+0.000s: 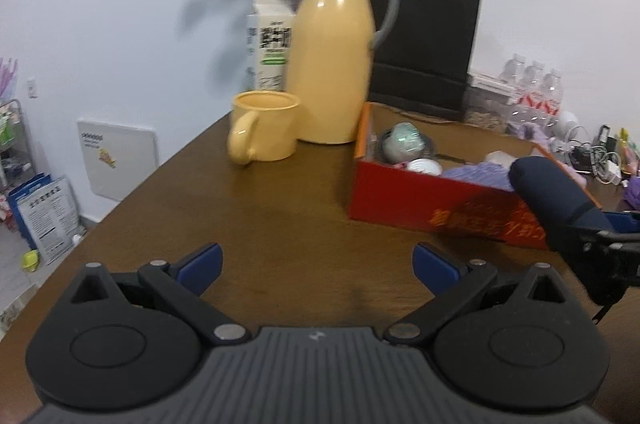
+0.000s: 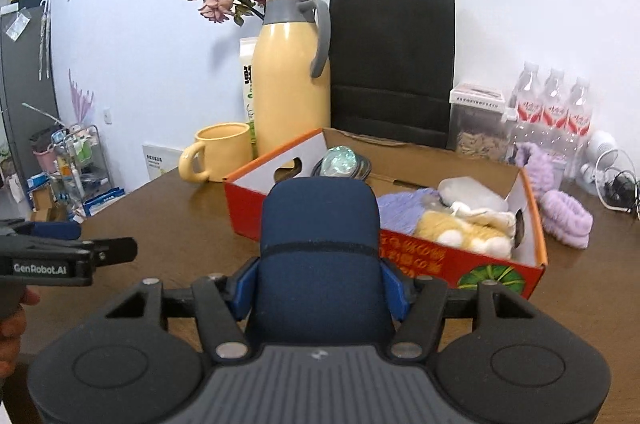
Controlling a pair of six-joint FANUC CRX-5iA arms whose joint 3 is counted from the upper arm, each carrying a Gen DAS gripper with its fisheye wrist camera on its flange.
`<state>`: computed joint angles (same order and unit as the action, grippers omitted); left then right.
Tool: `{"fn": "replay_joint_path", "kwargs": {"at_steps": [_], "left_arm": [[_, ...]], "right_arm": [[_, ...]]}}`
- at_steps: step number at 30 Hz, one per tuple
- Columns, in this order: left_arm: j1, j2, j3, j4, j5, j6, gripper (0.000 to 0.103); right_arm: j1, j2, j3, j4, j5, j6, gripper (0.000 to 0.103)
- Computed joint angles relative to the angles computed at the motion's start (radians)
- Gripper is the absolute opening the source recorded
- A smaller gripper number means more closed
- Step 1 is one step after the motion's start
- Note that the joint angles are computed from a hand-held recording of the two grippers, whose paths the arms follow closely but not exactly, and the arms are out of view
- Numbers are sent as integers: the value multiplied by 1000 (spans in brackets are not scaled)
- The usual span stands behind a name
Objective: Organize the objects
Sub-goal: 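Lower the navy case into the box and open the right gripper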
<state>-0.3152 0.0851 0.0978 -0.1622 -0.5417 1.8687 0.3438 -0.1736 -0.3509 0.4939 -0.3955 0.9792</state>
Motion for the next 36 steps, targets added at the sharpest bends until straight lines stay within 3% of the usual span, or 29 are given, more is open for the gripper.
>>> {"fn": "replay_joint_path", "kwargs": {"at_steps": [3, 9, 17, 18, 20, 22, 23, 36], "left_arm": [[-13, 26, 28, 44, 17, -38, 103], [-30, 96, 75, 267, 95, -222, 103], [-31, 265, 252, 478, 6, -286, 103], [-28, 286, 267, 519, 1, -303, 100], [-25, 324, 294, 606, -7, -358, 84], [-23, 351, 305, 694, -7, -433, 50], [-23, 365, 325, 707, -17, -443, 47], [-52, 557, 690, 457, -94, -295, 39]], "right_arm": [[-9, 7, 6, -2, 5, 24, 61], [-21, 30, 32, -45, 39, 114, 61], [-48, 85, 106, -169, 78, 270, 61], [-53, 96, 122, -198, 77, 304, 61], [-62, 120, 154, -242, 73, 358, 61], [-74, 152, 195, -286, 59, 408, 61], [-80, 167, 213, -306, 55, 432, 61], [-139, 329, 404, -328, 30, 472, 61]]}}
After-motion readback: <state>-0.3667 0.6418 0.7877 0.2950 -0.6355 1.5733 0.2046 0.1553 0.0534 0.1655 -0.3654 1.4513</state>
